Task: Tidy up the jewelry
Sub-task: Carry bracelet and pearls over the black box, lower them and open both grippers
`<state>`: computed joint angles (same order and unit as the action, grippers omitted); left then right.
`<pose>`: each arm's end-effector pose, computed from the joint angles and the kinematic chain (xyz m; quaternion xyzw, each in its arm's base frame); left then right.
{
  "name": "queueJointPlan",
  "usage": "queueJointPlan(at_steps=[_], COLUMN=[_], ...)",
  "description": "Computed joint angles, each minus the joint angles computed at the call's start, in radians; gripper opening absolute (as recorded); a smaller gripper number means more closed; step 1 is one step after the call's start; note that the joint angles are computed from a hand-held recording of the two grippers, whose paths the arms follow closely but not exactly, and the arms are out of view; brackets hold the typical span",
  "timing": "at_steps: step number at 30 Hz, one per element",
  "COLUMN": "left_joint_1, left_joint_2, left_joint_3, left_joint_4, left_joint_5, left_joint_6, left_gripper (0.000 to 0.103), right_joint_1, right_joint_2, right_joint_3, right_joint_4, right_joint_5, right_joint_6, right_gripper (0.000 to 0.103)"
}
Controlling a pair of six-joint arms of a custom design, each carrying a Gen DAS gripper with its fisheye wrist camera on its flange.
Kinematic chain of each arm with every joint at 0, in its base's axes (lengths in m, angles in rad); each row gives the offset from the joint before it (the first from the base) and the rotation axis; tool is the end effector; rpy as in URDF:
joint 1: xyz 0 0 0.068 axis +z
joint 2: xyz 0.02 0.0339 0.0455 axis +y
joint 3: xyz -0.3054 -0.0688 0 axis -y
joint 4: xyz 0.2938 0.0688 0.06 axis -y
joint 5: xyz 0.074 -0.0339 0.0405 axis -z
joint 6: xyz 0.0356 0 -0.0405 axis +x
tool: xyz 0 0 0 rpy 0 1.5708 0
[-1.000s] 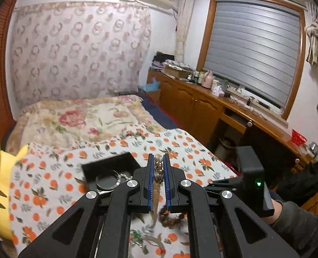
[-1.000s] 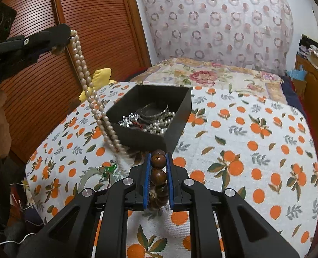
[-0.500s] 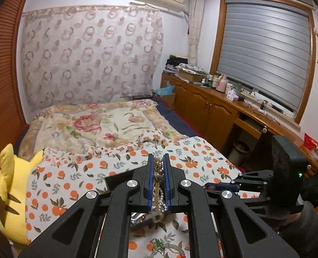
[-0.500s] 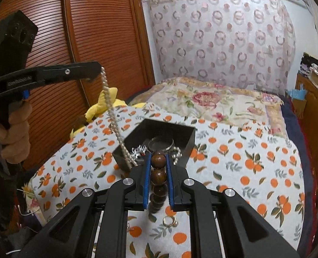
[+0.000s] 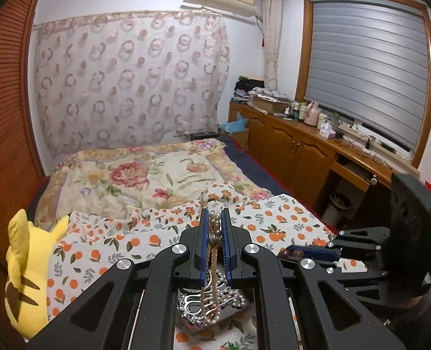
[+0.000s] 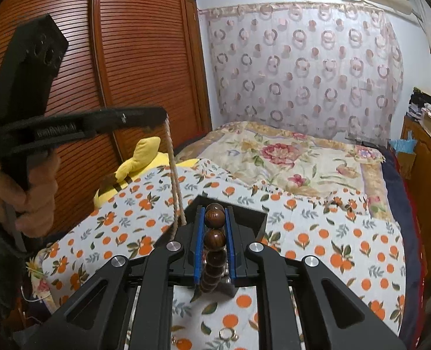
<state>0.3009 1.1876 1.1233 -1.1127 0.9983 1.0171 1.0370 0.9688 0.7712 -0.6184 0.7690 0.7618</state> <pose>0.2368 0.0422 0.3516 0.3895 0.7736 -0.2660 0.4232 0.1308 0.1726 0.2938 0.0187 0.8726 0.0505 0.4855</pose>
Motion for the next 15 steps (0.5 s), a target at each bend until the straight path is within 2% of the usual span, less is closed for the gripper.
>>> queueJointPlan(at_steps=[5, 11, 15], left_joint_1=[-0.034, -0.088, -0.102], left_joint_2=[0.015, 0.056, 0.079], left_joint_3=[-0.031, -0.111, -0.161], left_joint_4=[0.082, 0.218, 0.275], left_joint_5=[-0.039, -0.13, -0.171], left_joint_6=[-0.057, -0.12, -0.127], left_gripper=[0.007, 0.008, 0.008], right_joint_1=[-0.075, -0.191, -0.275], right_joint_2=[0.015, 0.05, 0.08], right_joint_3=[0.007, -0.017, -0.041], right_joint_4=[0.067, 0.145, 0.205], right_joint_5=[-0.049, -0.136, -0.214], right_joint_6=[-0.087, -0.155, -0.192], right_gripper=[0.015, 0.015, 0.015])
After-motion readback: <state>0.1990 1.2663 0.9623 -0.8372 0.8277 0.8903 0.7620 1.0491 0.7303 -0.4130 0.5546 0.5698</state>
